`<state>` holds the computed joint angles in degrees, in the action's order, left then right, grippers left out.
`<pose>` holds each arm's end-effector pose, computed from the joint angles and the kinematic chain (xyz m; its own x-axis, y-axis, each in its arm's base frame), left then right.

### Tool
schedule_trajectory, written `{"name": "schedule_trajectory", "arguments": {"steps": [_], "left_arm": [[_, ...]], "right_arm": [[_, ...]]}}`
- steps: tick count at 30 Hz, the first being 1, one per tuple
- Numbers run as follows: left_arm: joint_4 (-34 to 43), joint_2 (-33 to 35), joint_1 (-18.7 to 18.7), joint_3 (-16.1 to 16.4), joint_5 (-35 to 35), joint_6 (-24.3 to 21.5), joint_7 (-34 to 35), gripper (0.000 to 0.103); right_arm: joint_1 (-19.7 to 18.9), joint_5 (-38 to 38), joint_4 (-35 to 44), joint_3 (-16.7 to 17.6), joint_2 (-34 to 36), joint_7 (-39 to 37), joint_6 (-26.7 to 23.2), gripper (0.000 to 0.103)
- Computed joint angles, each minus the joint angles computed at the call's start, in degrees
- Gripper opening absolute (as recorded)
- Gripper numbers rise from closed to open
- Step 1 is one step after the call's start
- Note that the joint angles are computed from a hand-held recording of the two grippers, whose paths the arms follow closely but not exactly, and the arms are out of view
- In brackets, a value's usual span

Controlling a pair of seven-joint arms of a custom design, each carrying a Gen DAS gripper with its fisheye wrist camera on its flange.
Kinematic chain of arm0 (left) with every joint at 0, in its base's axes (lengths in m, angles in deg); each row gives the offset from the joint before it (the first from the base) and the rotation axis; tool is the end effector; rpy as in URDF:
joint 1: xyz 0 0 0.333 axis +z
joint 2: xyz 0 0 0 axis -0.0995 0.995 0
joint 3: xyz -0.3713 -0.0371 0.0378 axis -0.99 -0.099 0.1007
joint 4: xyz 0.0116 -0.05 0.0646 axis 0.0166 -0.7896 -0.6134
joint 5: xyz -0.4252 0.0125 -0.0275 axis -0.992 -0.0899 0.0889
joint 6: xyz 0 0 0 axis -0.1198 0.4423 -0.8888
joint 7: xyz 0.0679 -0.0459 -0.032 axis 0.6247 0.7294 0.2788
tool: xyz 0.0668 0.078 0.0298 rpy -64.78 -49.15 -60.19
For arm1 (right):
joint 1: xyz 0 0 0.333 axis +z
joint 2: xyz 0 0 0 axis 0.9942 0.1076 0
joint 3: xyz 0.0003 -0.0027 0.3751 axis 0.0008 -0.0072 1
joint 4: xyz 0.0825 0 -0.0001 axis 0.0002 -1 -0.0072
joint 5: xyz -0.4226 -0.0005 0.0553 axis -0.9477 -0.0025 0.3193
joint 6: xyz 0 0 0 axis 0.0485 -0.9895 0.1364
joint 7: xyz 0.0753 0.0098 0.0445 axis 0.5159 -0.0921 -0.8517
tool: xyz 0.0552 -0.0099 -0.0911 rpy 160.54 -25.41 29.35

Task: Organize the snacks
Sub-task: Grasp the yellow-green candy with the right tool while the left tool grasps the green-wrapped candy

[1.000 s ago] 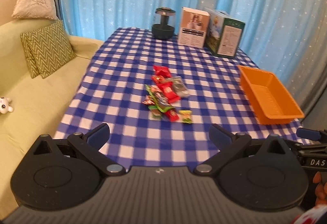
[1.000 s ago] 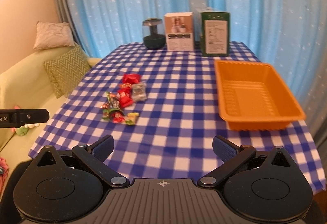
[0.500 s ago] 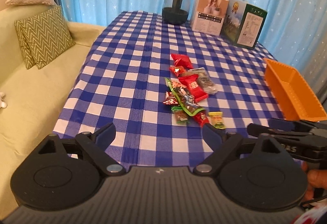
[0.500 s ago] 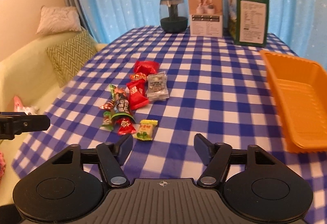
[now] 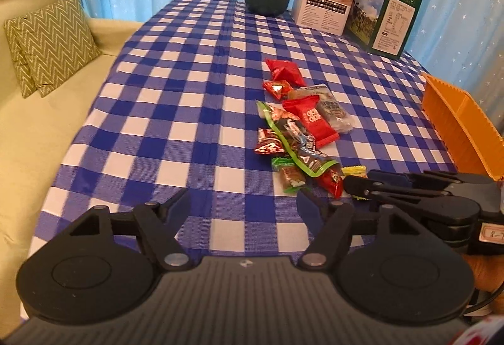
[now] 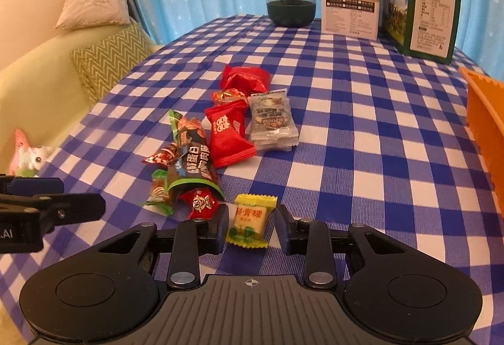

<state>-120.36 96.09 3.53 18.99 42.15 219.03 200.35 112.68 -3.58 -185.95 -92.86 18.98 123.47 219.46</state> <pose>0.6509 -0.0596 0.4348 -0.2256 -0.9637 0.1431 -0.7466 0.0766 -0.6608 0.6558 0.2395 0.4182 0.1231 -0.9762 -0.1785 -0.7242 0.0346 -0.6887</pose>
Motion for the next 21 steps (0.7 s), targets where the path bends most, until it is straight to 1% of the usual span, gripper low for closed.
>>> {"name": "schedule_trajectory", "arguments": {"steps": [2, 3, 5, 6, 8, 9, 10, 12, 13, 14, 18, 21], "left_arm": [[0.4, 0.5, 0.1, -0.5, -0.4, -0.2, 0.6, 0.068], [0.6, 0.7, 0.3, -0.9, -0.8, -0.2, 1.1, 0.067], [1.2, 1.3, 0.4, -1.6, -1.3, -0.6, 1.9, 0.064], [1.5, 1.6, 0.5, -1.9, -1.6, -0.7, 2.3, 0.063], [2.1, 2.2, 0.3, -2.1, -1.6, -0.9, 2.4, 0.056], [2.5, 2.6, 0.1, -2.1, -1.3, -0.9, 2.1, 0.055], [2.8, 3.0, -0.3, -1.9, -0.5, -0.8, 1.4, 0.053], [3.4, 4.1, -1.3, -1.1, 2.0, -0.4, -0.8, 0.05], [3.7, 4.5, -1.7, -0.7, 3.7, -0.2, -2.3, 0.045], [3.9, 5.0, -2.0, -0.5, 5.2, 0.3, -3.7, 0.044], [4.9, 6.8, -0.8, -2.2, 8.7, 1.7, -7.3, 0.044], [5.3, 7.7, -0.9, -2.4, 12.1, 3.0, -10.3, 0.044]], "right_arm": [[2.1, -1.2, 0.1, -2.3, 0.2, 0.9, -0.2, 0.024], [2.3, -1.5, -0.1, -2.7, 0.1, 1.1, -0.1, 0.021], [1.1, -1.0, -0.5, -1.3, -0.4, 0.7, -0.1, 0.021], [1.5, -1.2, -0.8, -1.9, -0.6, 1.1, 0.2, 0.02], [4.3, -2.4, -1.7, -5.4, -1.1, 3.1, 0.9, 0.02], [5.0, -2.6, -2.1, -6.4, -1.4, 4.0, 1.1, 0.02], [5.0, -2.5, -2.4, -6.7, -1.7, 4.5, 1.2, 0.02], [4.7, -2.4, -2.8, -6.7, -2.2, 5.3, 0.8, 0.02], [4.4, -2.5, -3.0, -6.6, -2.5, 5.6, 0.5, 0.02], [4.0, -2.5, -3.1, -6.3, -2.6, 6.0, 0.4, 0.02], [2.1, -3.0, -3.6, -4.7, -3.1, 6.4, 0.2, 0.02], [1.2, -3.1, -3.8, -3.9, -3.2, 6.7, 0.2, 0.02]]}}
